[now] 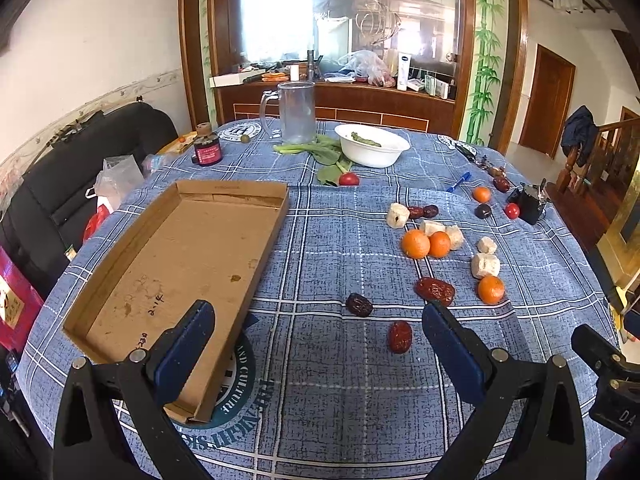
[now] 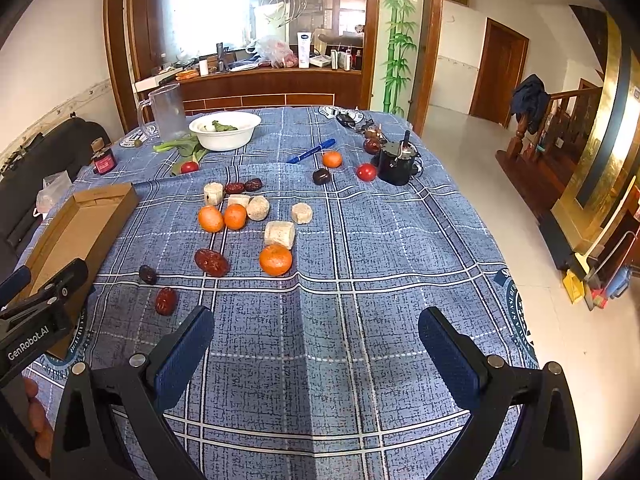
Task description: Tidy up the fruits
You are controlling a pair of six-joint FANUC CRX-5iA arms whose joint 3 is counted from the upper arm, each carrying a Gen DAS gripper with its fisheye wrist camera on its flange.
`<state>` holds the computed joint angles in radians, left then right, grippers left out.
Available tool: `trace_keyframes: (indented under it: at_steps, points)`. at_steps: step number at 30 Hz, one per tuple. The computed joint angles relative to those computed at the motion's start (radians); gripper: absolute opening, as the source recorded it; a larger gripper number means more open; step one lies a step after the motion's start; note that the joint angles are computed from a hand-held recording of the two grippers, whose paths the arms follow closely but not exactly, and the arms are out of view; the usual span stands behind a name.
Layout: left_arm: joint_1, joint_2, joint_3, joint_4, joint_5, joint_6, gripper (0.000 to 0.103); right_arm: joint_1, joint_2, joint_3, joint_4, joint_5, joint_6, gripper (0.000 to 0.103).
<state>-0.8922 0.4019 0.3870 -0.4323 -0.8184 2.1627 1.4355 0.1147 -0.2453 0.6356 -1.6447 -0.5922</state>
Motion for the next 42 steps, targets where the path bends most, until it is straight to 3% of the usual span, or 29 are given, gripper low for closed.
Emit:
trace_keyframes:
  at_steps: [12, 20, 26, 29, 34, 35, 38, 42]
  points:
    - [0.005, 0.019, 0.015, 0.011, -0.017, -0.021, 0.103, -0.023, -0.018, -0.030, 0.014, 0.057, 0.028, 0.103]
    - [0.014, 0.028, 0.021, -0.003, -0.062, -0.031, 0.103, -0.089, -0.064, -0.108, 0.022, 0.188, 0.112, 0.102]
    - [0.025, 0.020, -0.006, 0.032, -0.060, -0.088, 0.103, -0.181, -0.091, -0.174, 0.032, 0.363, 0.173, 0.101]
    - [0.027, 0.017, -0.019, 0.051, -0.051, -0.128, 0.103, -0.220, -0.083, -0.181, 0.042, 0.432, 0.230, 0.091]
    - [0.033, 0.018, -0.037, 0.099, -0.025, -0.192, 0.103, -0.291, -0.067, -0.188, 0.010, 0.560, 0.321, 0.065]
    - [0.034, 0.021, -0.036, 0.107, -0.024, -0.204, 0.103, -0.301, -0.067, -0.190, 0.002, 0.580, 0.330, 0.056]
    - [0.039, 0.035, -0.027, 0.139, -0.024, -0.236, 0.103, -0.317, -0.050, -0.178, -0.010, 0.576, 0.370, 0.051]
    - [0.056, 0.072, -0.008, 0.239, -0.025, -0.308, 0.103, -0.323, -0.041, -0.163, -0.024, 0.547, 0.403, 0.034]
